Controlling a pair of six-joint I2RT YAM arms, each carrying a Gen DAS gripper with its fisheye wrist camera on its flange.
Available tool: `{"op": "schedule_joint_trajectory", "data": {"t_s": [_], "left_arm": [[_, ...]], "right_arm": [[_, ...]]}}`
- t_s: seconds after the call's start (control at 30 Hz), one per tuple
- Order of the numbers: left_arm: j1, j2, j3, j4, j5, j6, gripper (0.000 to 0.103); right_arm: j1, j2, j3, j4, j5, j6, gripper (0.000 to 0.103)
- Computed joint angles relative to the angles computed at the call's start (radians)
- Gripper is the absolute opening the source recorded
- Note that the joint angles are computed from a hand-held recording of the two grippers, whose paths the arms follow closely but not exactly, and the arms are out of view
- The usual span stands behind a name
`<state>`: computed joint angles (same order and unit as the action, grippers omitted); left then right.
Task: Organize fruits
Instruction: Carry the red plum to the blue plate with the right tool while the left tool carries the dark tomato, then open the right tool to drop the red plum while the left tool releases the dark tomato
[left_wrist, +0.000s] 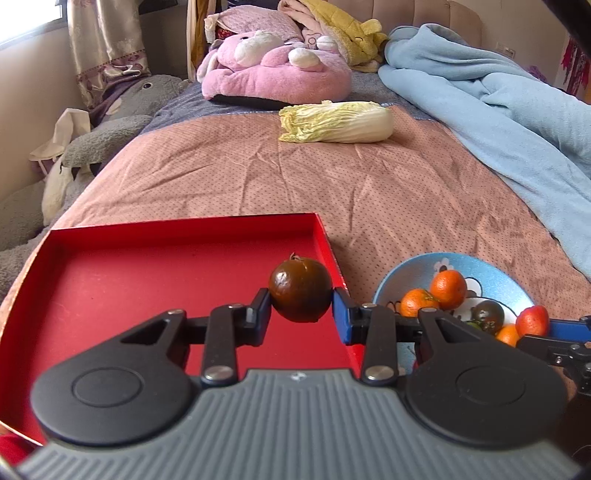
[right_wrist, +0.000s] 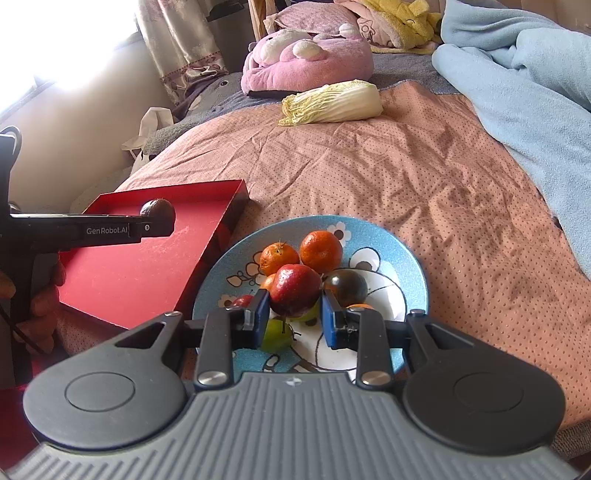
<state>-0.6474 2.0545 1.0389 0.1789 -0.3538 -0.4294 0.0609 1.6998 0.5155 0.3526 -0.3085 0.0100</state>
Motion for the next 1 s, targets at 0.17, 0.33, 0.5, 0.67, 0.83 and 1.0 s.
{"op": "schedule_joint_trajectory", "data": {"t_s": [0.17, 0.33, 0.5, 0.67, 0.83, 1.0], "left_arm": [[-0.041, 0.021, 0.013, 0.013, -0.001, 0.035, 0.039], [-0.051, 0.032, 0.021, 0.029, 0.018, 0.052, 0.039], [-0.052, 0.038, 0.026, 0.037, 0.038, 0.06, 0.039], [-0.056, 0.04, 0.026, 0.044, 0.046, 0.069, 0.039], [-0.059, 0.041, 0.025, 0.054, 0.063, 0.077, 0.039], [-0.066, 0.052, 0.033, 0.059, 0.076, 0.094, 0.039]], "right_arm": [[-0.024, 0.036, 0.003, 0.015, -0.001, -0.012, 0.034], [-0.041, 0.068, 0.006, 0.025, -0.002, -0.02, 0.034], [-0.044, 0.092, 0.012, 0.032, -0.001, -0.022, 0.034], [-0.044, 0.125, 0.023, 0.063, 0.008, -0.009, 0.034], [-0.043, 0.169, 0.059, 0.075, 0.025, -0.001, 0.034], [-0.038, 0.187, 0.084, 0.078, 0.039, -0.002, 0.034]]}}
